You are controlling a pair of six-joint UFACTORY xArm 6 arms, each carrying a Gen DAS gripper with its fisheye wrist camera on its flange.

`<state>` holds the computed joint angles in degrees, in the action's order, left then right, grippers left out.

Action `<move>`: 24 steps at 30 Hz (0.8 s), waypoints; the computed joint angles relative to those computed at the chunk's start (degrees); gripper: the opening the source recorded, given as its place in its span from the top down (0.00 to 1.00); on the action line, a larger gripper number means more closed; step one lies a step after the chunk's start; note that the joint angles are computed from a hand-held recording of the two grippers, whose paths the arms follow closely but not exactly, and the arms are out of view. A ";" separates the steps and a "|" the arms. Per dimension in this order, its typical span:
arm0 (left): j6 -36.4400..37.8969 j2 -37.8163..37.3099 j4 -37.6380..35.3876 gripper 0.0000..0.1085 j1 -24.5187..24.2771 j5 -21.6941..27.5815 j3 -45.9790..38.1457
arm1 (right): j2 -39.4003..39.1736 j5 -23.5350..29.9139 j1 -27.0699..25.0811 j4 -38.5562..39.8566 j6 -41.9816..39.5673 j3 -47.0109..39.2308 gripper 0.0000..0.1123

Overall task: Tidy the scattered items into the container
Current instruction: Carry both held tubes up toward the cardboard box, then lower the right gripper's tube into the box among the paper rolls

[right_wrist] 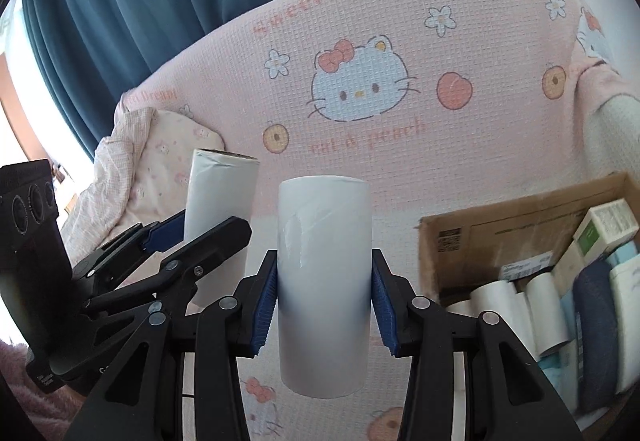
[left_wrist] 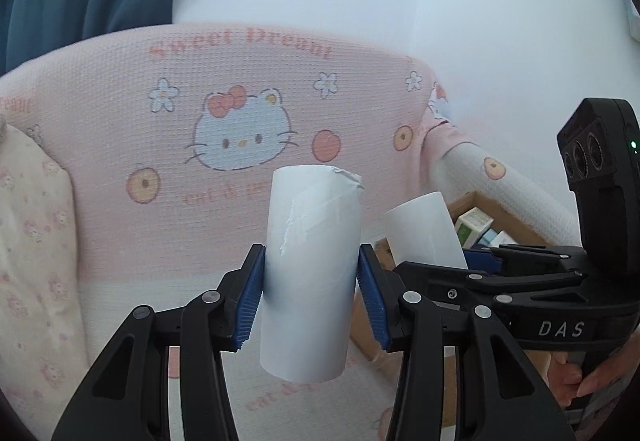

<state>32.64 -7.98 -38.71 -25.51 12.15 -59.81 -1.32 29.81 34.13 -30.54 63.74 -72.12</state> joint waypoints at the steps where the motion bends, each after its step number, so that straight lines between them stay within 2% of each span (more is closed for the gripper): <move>1: 0.50 0.73 -1.26 0.54 -0.40 0.36 -0.84 | -0.41 0.43 -0.52 1.52 -1.89 0.31 0.63; 6: 3.02 5.86 -5.02 0.54 -1.79 6.30 -7.74 | -3.34 -2.07 -4.13 10.62 -10.25 4.80 0.63; 9: 5.26 8.94 -7.15 0.54 -2.69 9.78 -12.25 | -4.64 -0.58 -6.15 15.78 -13.70 5.92 0.63; 14: 9.82 13.17 -9.53 0.54 -4.75 12.52 -18.14 | -6.73 5.54 -8.43 15.96 -16.09 6.41 0.63; 19: 9.58 16.28 -8.24 0.54 -6.25 14.71 -21.92 | -6.65 13.38 -11.02 19.64 -19.64 6.41 0.63; 24: 7.73 17.49 -6.20 0.54 -6.98 13.97 -22.73 | -4.36 20.81 -12.77 19.41 -19.13 5.38 0.63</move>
